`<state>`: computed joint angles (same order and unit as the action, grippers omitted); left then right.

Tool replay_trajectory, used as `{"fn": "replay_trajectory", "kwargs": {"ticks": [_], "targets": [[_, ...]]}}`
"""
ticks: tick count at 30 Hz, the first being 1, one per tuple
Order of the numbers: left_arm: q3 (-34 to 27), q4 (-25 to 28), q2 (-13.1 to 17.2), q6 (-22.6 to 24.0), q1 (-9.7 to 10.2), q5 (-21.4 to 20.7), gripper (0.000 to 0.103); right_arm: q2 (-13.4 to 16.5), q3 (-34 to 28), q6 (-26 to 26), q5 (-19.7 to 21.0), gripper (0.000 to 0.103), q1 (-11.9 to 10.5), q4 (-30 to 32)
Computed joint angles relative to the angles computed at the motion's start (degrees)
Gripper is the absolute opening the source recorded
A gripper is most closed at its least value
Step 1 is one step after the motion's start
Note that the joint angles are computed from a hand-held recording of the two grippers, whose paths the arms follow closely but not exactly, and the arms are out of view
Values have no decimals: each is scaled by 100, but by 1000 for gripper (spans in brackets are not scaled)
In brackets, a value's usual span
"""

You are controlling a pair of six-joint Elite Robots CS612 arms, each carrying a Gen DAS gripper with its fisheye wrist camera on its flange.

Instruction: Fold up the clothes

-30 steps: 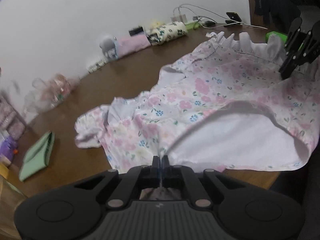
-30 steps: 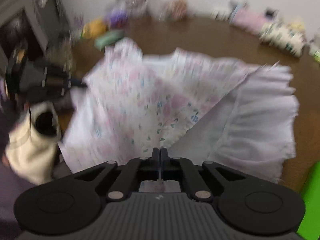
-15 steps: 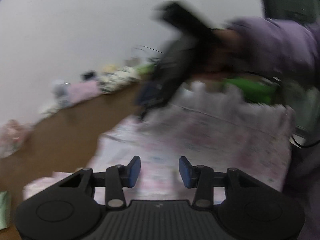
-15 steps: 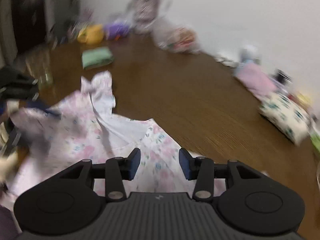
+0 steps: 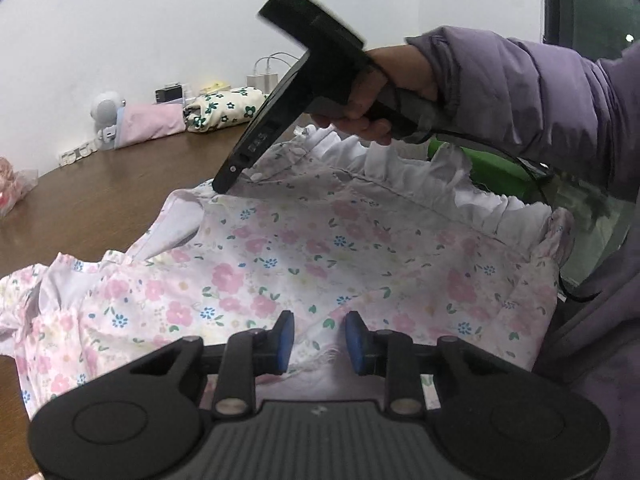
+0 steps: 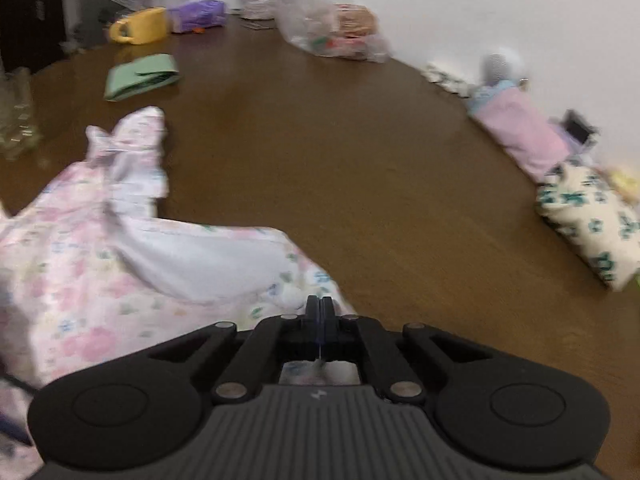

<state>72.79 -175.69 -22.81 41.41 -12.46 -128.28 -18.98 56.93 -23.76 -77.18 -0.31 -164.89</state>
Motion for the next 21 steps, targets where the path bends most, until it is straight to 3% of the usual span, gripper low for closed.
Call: {"fn": "replay_trajectory", "kwargs": {"ticks": [2, 3, 6, 8, 12, 14, 17, 18, 20, 21], "targets": [[94, -346, -24, -152, 12, 58, 26, -86, 145, -53, 17, 29, -11, -256], [143, -524, -37, -228, 45, -10, 27, -157, 272, -57, -20, 34, -19, -486], [317, -911, -107, -325, 156, -270, 32, -497, 786, 63, -178, 35, -114, -801], [473, -1039, -170, -252, 198, -379, 47, -770, 1245, 73, -352, 35, -168, -880], [630, -416, -269, 401, 199, -770, 49, -1196, 2211, -359, -247, 35, -178, -841], [731, -180, -335, 760, 164, -716, 49, -1332, 2636, -435, -63, 35, -156, -966], [927, 148, -449, 1437, 153, -777, 49, -1555, 3449, -1092, 872, 38, -225, -1643], [993, 261, -487, 1678, 149, -790, 50, -1616, 3710, -1446, 1221, 43, -265, -1876], [1137, 291, -541, 2108, 111, -643, 56, -1700, 4121, -2006, 1406, 63, -266, -2253], [1191, 257, -550, 2270, 81, -525, 56, -1722, 4269, -2185, 1384, 63, -252, -2393]]}}
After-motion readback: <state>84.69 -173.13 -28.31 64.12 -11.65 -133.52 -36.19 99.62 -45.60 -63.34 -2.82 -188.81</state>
